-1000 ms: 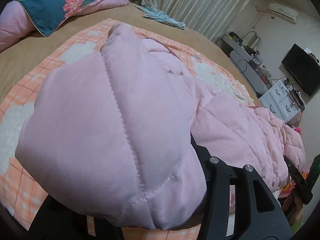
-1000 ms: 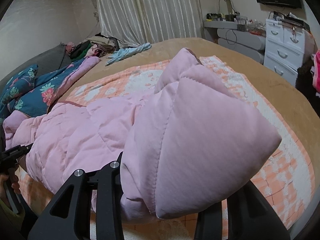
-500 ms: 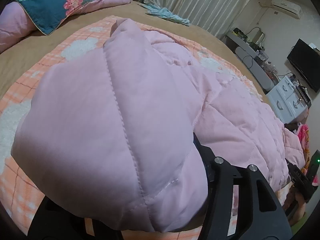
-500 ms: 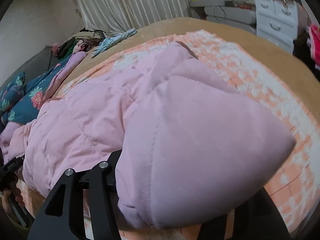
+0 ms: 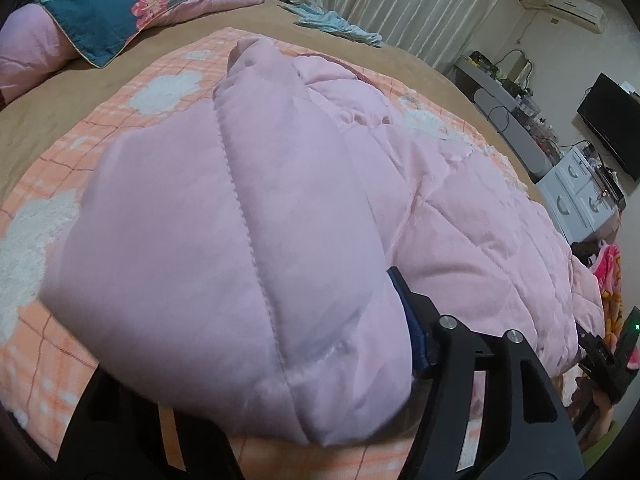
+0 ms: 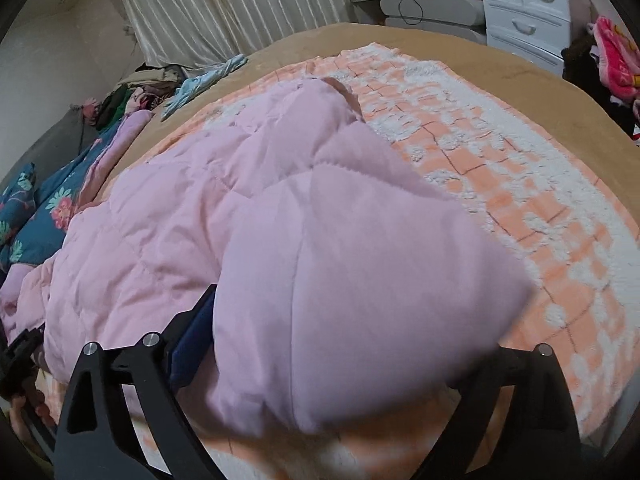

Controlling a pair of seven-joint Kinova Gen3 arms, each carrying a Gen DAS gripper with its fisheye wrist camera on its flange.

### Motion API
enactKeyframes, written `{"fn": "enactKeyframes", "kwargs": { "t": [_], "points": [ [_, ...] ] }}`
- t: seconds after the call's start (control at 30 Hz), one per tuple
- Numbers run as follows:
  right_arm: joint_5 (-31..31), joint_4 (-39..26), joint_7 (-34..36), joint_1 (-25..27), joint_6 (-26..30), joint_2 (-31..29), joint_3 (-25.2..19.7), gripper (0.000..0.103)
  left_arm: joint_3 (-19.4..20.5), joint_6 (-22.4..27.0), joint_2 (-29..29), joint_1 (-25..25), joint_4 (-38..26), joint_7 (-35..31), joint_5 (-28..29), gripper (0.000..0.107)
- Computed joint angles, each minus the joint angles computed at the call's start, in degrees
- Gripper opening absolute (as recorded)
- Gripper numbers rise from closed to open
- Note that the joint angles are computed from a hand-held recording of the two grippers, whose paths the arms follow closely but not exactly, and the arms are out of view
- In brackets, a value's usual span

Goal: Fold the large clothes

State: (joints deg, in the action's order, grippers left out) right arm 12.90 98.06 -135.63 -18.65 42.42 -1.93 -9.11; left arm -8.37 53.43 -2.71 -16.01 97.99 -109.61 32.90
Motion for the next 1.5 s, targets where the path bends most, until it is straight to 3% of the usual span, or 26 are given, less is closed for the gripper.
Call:
{"fn": "enactKeyframes", "kwargs": {
  "t": [0.4, 0.5, 0.7, 1.1, 1.3, 1.5],
  "points": [
    [10.3, 0.3, -4.8, 0.7, 6.0, -9.8, -6.5, 0.098, -2.7, 6.1, -6.9, -0.1, -1.4, 1.2, -3.8, 0.072],
    [10.6, -0.7, -3.7, 1.3, 6.4, -11.9, -8.2, 0.099, -2.7, 4.0, -10.7, 1.2, -0.7, 1.3, -5.8, 0.094],
    [13.4, -3.8, -3.1, 3.0, 8.7, -14.6, -14.2, 0.099, -4.1, 2.9, -15.7, 5.6, -2.0, 2.9, -7.4, 0.094],
    [21.0, -6.3, -4.2, 7.5, 11.7, -18.2, -27.0, 0.099, -1.4, -1.6, -21.6, 13.0, 1.2, 8.4, -13.2, 0.094],
    [17.1, -4.9, -4.6, 8.1, 9.5, -19.4, -28.4, 0.099, -1.2, -3.3, -23.1, 16.3, 4.3, 9.4, -14.1, 0.094],
    [17.1, -3.6, -4.9, 10.1, 10.1, -19.4, -33.0, 0.099, -0.2, -3.1, -24.3, 17.9, 6.5, 9.7, -15.6, 0.094]
  ]
}}
